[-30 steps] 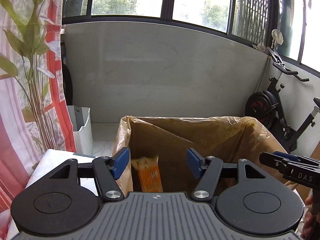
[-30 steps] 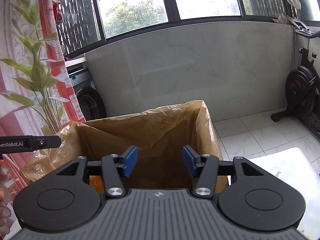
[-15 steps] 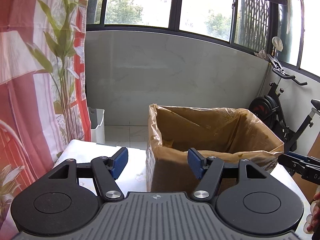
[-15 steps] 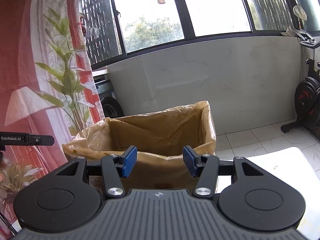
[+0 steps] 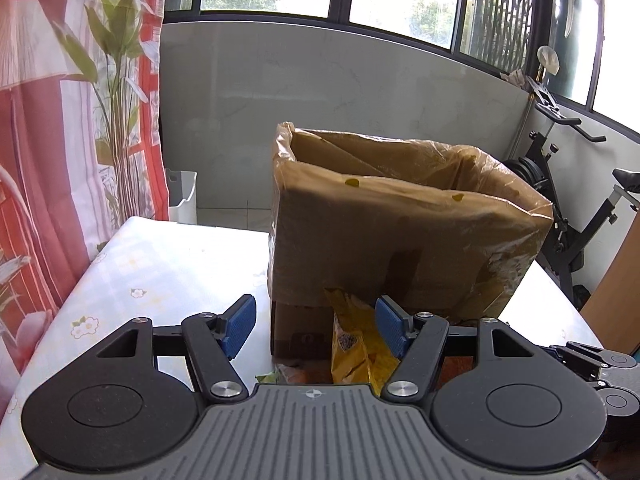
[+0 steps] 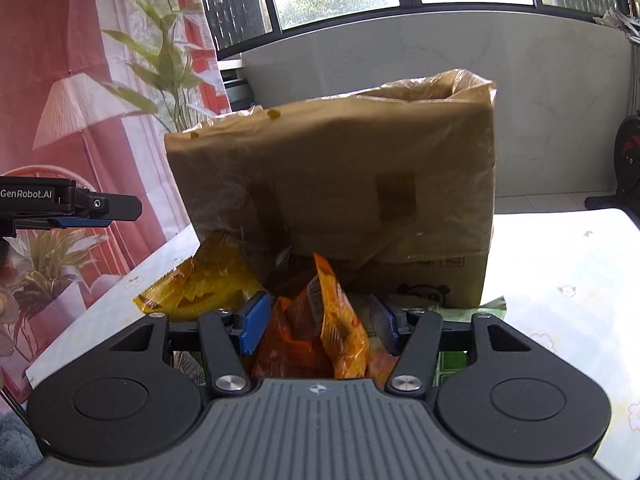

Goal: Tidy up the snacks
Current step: 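Grasp the yellow chip bag with the left tool while right tool grasps orange bag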

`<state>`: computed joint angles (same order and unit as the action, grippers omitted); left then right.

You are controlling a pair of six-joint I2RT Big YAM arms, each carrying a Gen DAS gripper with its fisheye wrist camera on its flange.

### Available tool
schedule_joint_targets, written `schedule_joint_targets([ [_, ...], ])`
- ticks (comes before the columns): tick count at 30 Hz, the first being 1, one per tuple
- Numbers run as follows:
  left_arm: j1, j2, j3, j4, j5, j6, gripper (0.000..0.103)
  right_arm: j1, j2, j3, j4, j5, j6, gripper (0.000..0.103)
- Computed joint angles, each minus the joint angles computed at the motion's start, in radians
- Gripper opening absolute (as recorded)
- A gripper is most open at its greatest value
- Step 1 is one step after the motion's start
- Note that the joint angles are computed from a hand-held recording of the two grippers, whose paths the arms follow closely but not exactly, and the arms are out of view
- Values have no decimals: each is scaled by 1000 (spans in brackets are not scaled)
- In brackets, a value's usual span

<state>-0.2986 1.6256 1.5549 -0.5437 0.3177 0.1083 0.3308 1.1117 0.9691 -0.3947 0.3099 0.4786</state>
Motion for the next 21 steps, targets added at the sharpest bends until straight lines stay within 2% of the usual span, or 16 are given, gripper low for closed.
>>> schedule_joint_targets([
  [1, 1, 1, -3, -2, 3, 3, 68, 0, 5, 0, 0, -11, -3, 68],
  [4, 4, 5, -11, -14, 17, -3, 68, 0, 22, 6, -20, -26, -17, 72],
  [15, 0, 48, 19, -81, 55, -16, 69, -7, 20, -27, -14, -51, -3, 72],
  [17, -10, 61, 31, -95, 63, -4, 71, -7, 11, -34, -4, -49, -4, 68],
  [19, -21, 76, 42, -107, 62, 5, 72, -9, -2, -42, 4, -45, 5, 59],
  [21, -31, 93, 56, -121, 55, 1, 72, -11, -21, -53, 14, -41, 17, 58],
])
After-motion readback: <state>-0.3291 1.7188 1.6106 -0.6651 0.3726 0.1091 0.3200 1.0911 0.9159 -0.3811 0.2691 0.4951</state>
